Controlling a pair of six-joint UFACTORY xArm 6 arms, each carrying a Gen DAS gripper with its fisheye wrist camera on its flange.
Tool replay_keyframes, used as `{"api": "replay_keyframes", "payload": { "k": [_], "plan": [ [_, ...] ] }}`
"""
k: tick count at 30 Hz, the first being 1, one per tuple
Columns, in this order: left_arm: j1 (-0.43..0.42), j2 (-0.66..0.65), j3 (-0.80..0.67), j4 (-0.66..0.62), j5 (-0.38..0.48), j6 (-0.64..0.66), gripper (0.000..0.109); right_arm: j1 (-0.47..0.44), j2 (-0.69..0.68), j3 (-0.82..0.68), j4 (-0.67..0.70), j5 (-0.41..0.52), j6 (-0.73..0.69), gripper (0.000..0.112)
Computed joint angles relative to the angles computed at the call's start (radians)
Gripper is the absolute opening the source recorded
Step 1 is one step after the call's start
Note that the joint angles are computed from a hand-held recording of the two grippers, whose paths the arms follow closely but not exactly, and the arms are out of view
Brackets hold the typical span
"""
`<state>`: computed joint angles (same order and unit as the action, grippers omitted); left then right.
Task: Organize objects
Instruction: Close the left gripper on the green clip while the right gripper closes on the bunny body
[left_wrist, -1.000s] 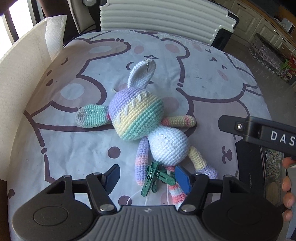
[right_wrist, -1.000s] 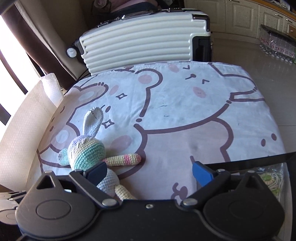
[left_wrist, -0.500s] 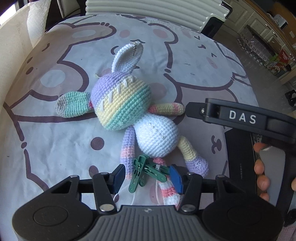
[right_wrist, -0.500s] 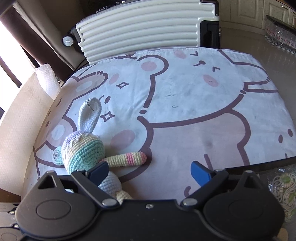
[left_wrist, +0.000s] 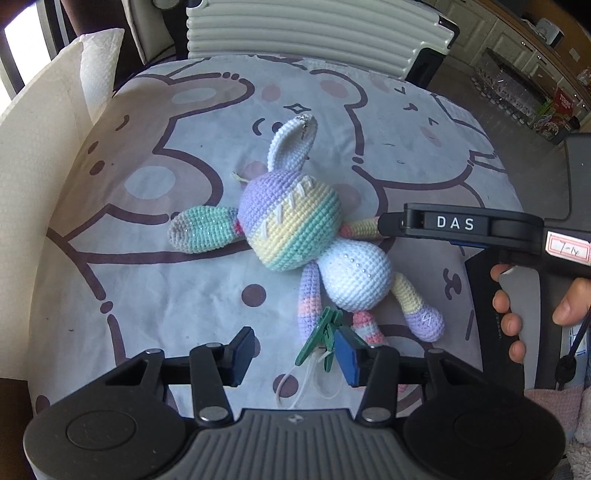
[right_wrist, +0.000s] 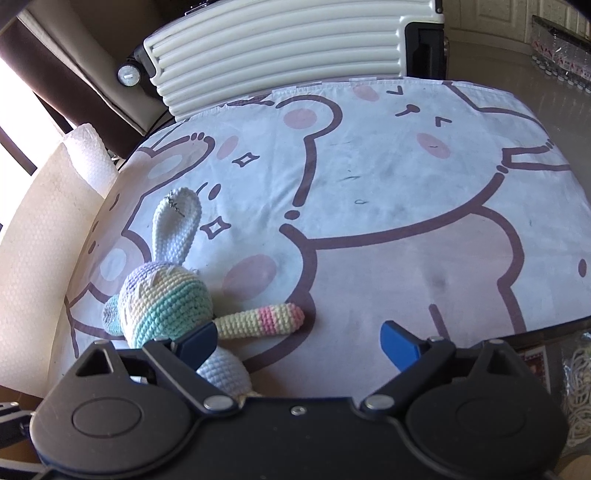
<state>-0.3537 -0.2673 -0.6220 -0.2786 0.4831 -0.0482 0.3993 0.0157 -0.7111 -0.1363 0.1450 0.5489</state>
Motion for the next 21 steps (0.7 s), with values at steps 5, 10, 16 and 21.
{"api": "replay_keyframes", "payload": {
  "k": [5, 10, 16, 21],
  "plan": [
    [-0.013, 0.038, -0.021, -0.139, 0.014, 0.107, 0.049, 0.016, 0.029, -0.020, 0.086, -0.003, -0.060, 0.092],
    [-0.041, 0.102, -0.057, -0.216, 0.018, 0.180, 0.049, 0.024, 0.042, -0.032, 0.099, -0.006, -0.072, 0.090],
    [-0.065, 0.172, -0.096, -0.122, 0.015, 0.132, 0.049, 0.024, 0.042, -0.035, 0.119, -0.005, -0.099, 0.089],
    [-0.072, 0.185, -0.117, -0.066, 0.037, 0.106, 0.046, 0.019, 0.039, -0.035, 0.142, 0.001, -0.125, 0.087]
  ]
}}
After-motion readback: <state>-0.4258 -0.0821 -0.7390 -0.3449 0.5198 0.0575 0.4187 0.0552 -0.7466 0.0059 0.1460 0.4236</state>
